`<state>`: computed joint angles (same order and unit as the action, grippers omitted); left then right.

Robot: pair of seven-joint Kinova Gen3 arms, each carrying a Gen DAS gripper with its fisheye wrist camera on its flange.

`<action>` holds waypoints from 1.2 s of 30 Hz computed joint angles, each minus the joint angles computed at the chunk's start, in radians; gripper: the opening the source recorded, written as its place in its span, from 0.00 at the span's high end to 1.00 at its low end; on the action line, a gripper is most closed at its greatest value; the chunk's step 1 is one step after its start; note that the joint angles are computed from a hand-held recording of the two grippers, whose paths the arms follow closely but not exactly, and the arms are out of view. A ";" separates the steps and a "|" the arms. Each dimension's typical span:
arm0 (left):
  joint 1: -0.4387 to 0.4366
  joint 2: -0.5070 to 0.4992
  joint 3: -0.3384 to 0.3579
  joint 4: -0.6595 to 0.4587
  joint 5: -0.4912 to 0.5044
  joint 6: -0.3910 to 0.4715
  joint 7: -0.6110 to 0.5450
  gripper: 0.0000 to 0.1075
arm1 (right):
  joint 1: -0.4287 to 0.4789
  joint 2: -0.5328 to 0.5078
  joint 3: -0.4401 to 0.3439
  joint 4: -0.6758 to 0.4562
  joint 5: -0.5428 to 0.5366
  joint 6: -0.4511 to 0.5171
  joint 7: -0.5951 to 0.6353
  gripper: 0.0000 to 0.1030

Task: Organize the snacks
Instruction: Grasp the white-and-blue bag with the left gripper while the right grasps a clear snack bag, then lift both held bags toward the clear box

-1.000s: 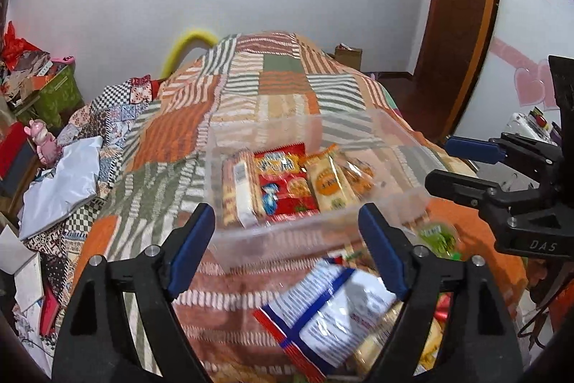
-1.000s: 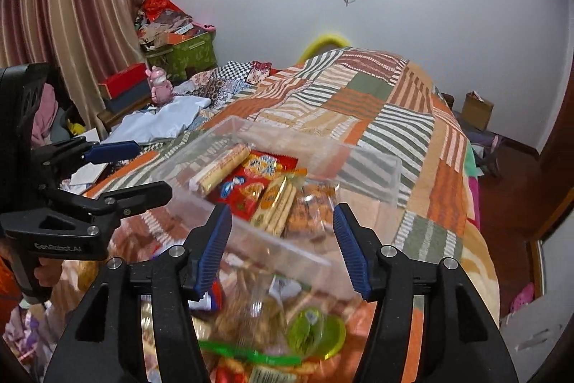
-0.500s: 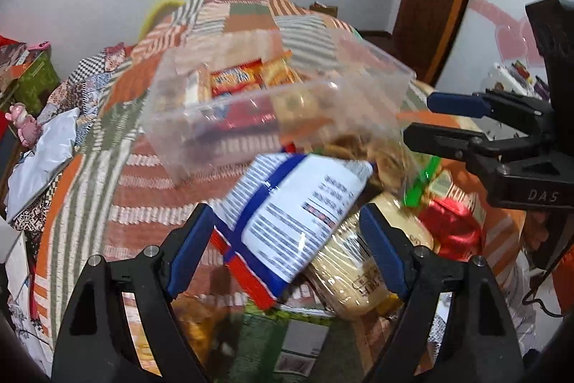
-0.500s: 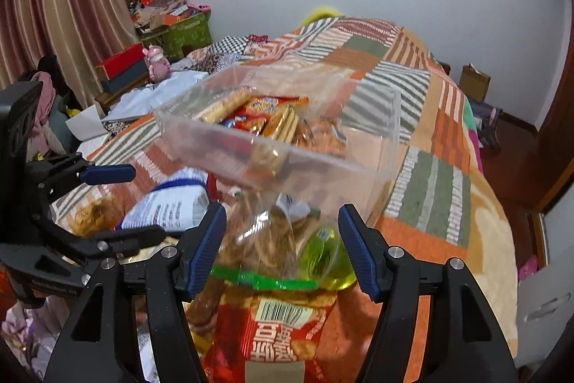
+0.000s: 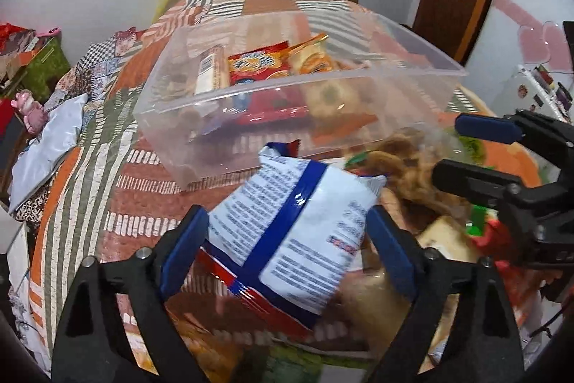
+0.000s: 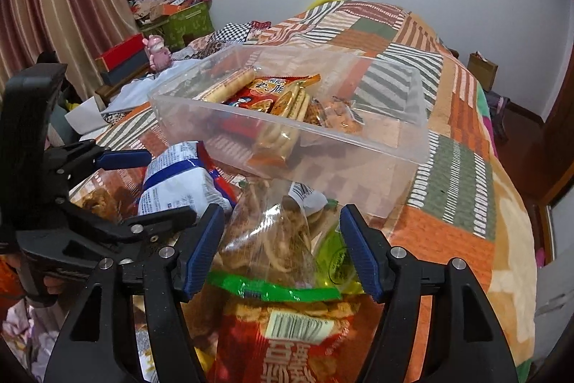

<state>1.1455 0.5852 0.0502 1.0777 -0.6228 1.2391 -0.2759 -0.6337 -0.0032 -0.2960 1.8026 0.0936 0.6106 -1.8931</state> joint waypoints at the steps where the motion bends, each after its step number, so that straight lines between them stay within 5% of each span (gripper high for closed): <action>1: -0.004 -0.007 0.000 0.016 0.002 -0.015 0.005 0.20 | -0.004 0.004 -0.004 -0.004 0.018 0.004 -0.011 0.38; 14: -0.047 -0.031 0.025 0.064 0.036 -0.086 -0.055 0.23 | -0.025 0.053 0.008 -0.045 -0.040 0.060 0.069 0.38; 19: -0.049 -0.028 0.023 0.058 0.049 -0.088 -0.064 0.25 | -0.013 0.047 0.013 -0.038 -0.085 0.054 0.094 0.46; 26: 0.003 -0.025 0.007 0.053 -0.006 -0.072 -0.045 0.49 | 0.003 0.023 0.017 -0.001 -0.113 0.013 0.104 0.62; 36: 0.021 -0.079 0.022 0.116 -0.037 -0.088 0.028 0.70 | 0.019 -0.024 0.012 0.039 -0.152 -0.038 0.139 0.64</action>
